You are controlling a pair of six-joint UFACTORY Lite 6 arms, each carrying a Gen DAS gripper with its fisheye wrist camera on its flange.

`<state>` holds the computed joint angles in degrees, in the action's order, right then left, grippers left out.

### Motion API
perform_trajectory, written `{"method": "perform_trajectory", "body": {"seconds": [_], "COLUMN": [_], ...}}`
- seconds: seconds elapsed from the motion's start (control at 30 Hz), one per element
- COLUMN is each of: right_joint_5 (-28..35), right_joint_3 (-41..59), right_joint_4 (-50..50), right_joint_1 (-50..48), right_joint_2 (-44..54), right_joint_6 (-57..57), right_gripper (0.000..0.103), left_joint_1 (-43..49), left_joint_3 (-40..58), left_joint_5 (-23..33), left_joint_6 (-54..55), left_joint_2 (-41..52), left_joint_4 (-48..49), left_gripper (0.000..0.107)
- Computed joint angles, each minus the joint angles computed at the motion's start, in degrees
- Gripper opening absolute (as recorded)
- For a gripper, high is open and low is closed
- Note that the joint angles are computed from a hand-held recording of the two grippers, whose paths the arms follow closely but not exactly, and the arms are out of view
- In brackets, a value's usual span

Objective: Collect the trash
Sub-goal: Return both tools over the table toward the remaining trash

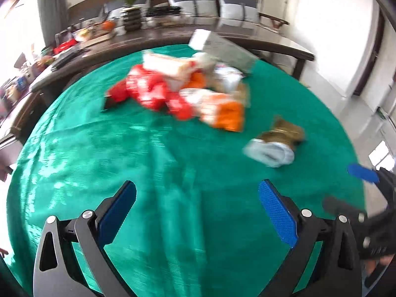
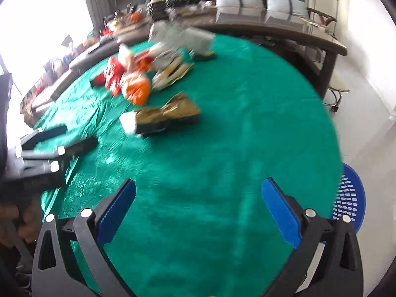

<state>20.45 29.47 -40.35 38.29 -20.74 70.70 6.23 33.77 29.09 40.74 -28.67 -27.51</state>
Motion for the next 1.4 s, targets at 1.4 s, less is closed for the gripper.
{"method": "perform_trajectory", "body": {"seconds": [1.4], "right_joint_5": [3.1], "right_joint_3": [40.1], "right_joint_4": [-8.3], "right_joint_1": [-5.1], "right_joint_2": [42.7], "right_joint_6": [5.3], "right_gripper": [0.099], "left_joint_1": [9.0], "left_joint_3": [22.9], "left_joint_5": [-8.8], "left_joint_6": [8.4], "left_joint_2": [35.0], "left_joint_4": [-5.3], "left_gripper": [0.099]}}
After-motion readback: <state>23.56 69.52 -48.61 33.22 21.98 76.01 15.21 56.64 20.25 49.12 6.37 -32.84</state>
